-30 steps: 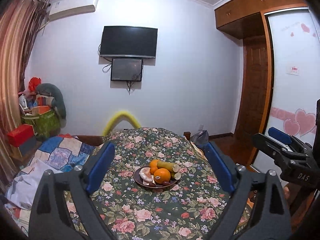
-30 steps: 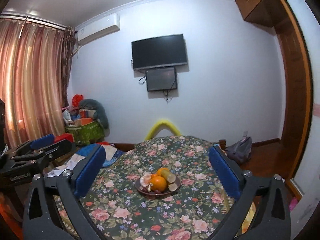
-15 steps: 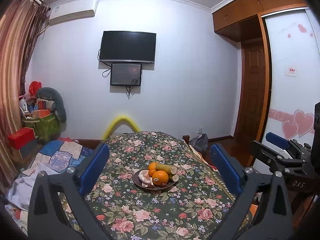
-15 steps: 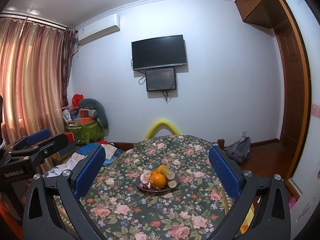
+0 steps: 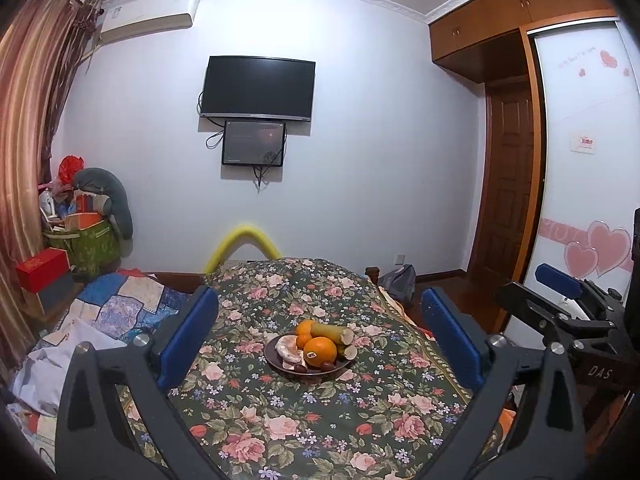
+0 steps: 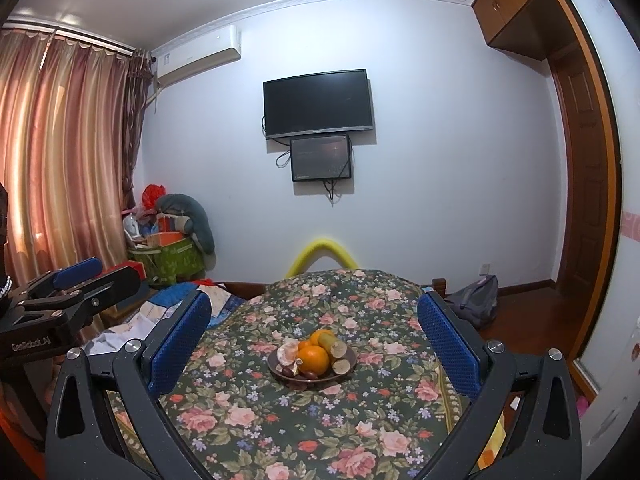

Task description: Organize fruits

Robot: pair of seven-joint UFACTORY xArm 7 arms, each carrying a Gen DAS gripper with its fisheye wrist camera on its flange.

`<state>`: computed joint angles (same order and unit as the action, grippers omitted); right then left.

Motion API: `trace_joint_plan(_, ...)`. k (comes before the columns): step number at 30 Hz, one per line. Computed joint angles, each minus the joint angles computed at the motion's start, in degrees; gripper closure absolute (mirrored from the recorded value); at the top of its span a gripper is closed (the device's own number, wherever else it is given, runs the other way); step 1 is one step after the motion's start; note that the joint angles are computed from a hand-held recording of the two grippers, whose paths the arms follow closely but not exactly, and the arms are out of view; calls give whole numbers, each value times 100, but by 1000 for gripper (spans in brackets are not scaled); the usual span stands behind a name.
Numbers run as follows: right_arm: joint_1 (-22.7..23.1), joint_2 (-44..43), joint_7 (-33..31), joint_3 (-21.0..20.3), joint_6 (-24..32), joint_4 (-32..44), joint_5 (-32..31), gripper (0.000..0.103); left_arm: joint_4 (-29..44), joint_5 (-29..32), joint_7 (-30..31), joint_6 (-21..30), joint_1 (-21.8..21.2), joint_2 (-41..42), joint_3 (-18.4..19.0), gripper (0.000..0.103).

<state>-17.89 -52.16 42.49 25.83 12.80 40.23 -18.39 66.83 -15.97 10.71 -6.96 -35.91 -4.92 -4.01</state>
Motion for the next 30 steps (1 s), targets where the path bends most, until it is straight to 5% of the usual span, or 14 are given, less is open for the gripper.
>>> trace_joint_plan(14, 61, 53, -28, -60, 58, 37, -10, 0, -22, 501, -495, 13, 378, 18, -293, 0)
trace_joint_plan(30, 78, 63, 22, -71, 67, 30, -13, 0, 37, -110, 122, 65, 48, 55, -89, 0)
